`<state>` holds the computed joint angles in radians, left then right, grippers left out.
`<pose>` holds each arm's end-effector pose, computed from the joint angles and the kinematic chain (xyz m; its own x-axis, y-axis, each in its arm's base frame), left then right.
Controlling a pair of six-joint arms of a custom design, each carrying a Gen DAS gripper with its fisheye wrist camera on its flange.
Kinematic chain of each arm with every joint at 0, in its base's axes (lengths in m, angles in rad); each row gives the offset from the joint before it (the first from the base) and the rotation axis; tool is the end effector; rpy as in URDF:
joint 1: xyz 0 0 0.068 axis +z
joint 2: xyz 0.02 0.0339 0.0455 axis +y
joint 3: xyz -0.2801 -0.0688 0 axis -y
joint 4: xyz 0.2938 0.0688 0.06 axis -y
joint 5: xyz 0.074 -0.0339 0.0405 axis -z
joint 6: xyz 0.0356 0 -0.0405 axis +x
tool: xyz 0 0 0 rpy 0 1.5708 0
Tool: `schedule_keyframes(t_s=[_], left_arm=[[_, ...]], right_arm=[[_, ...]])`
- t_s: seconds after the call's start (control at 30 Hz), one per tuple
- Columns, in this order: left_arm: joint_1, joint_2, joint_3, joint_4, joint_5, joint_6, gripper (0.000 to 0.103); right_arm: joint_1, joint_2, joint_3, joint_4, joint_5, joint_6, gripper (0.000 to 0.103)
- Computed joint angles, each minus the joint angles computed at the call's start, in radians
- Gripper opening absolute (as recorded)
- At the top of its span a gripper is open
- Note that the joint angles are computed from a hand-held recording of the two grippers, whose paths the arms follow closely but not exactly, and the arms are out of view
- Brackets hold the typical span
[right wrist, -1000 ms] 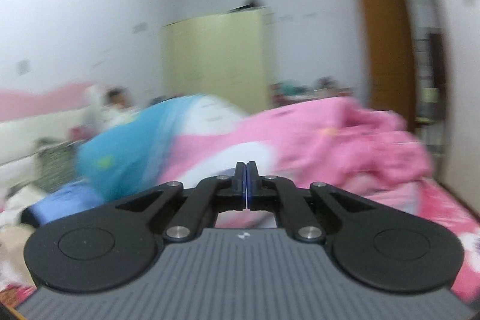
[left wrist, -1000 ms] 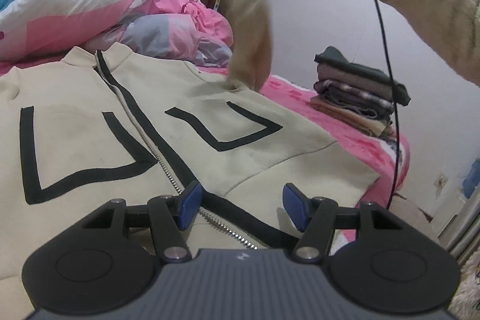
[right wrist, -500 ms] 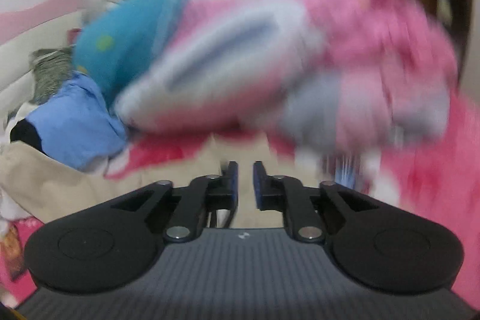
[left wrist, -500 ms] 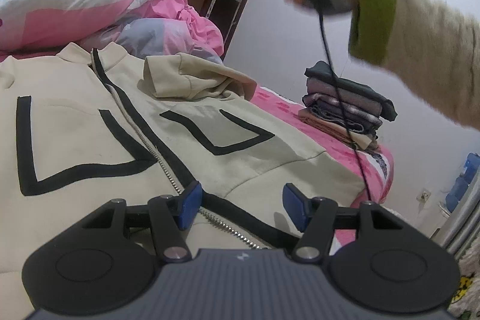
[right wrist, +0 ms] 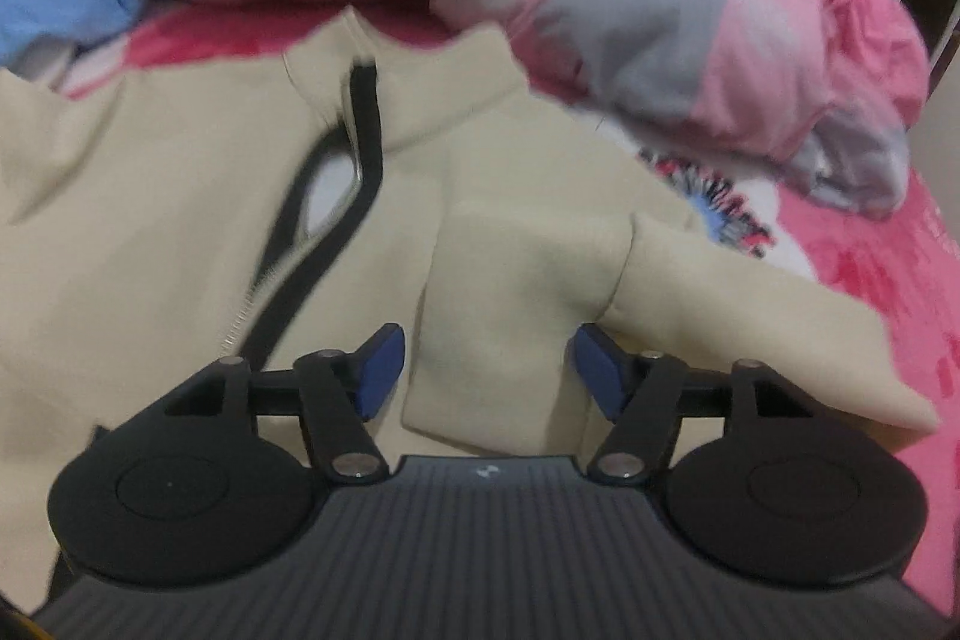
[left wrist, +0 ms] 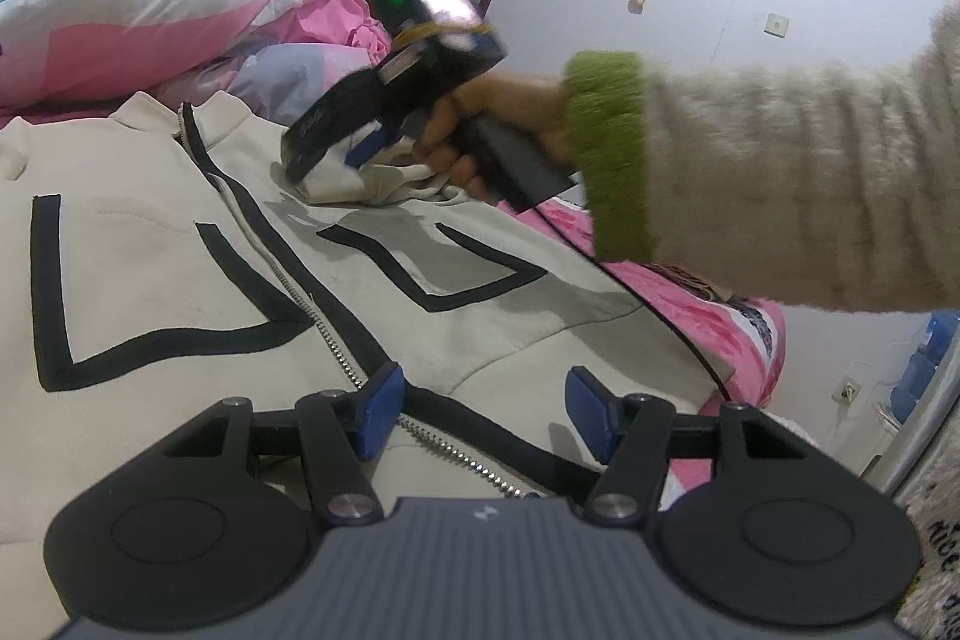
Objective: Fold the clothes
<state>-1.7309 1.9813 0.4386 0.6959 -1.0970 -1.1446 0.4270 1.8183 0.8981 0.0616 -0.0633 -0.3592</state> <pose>-0.0101 -0.2615 0.0107 -0.4463 -0.1578 -0.8808 0.3338 0.8839 -0.3275 0.3503 0.1619 0.1047 -0.4865 -0.6068 -0.6286 -0.6643 0.7242 -0.1849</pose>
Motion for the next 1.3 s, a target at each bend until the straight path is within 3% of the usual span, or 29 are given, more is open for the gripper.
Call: schedule_keyframes(t_s=[0.17,0.27,0.3,0.33,0.5,0.8,0.87,1.0,1.17,1.3], left_arm=[[0.000,0.006,-0.005,0.020,-0.001,0.007,0.061],[-0.003,0.008,-0.003,0.020,-0.004,0.005,0.061],[-0.003,0.009,-0.002,0.020,-0.005,0.005,0.061],[-0.003,0.011,-0.001,0.020,-0.006,0.006,0.061],[-0.005,0.016,-0.002,0.027,-0.011,0.008,0.061],[-0.003,0.020,-0.016,0.067,-0.007,0.007,0.061],[-0.001,0.017,-0.019,0.070,-0.004,0.003,0.061],[0.004,0.001,-0.010,0.024,0.004,-0.020,0.061],[0.013,-0.040,0.019,-0.112,0.020,-0.068,0.061],[0.020,-0.070,0.043,-0.222,0.035,-0.103,0.061]], right_arm=[[-0.028,0.084,0.048,0.017,-0.050,0.019,0.065],[-0.072,0.077,0.059,0.001,-0.117,0.080,0.038],[-0.089,0.074,0.062,-0.004,-0.142,0.101,0.013],[-0.103,0.069,0.059,0.006,-0.151,0.123,0.006],[-0.220,-0.015,0.018,0.043,-0.276,0.256,0.004],[-0.724,-0.287,-0.098,0.217,-0.772,0.655,0.004],[-0.839,-0.276,-0.091,0.274,-0.832,0.744,0.004],[-0.952,-0.164,-0.028,0.254,-0.858,0.808,0.004],[-1.010,0.001,0.002,0.358,-0.915,0.938,0.004],[-1.024,0.048,0.014,0.344,-0.953,0.930,0.007]])
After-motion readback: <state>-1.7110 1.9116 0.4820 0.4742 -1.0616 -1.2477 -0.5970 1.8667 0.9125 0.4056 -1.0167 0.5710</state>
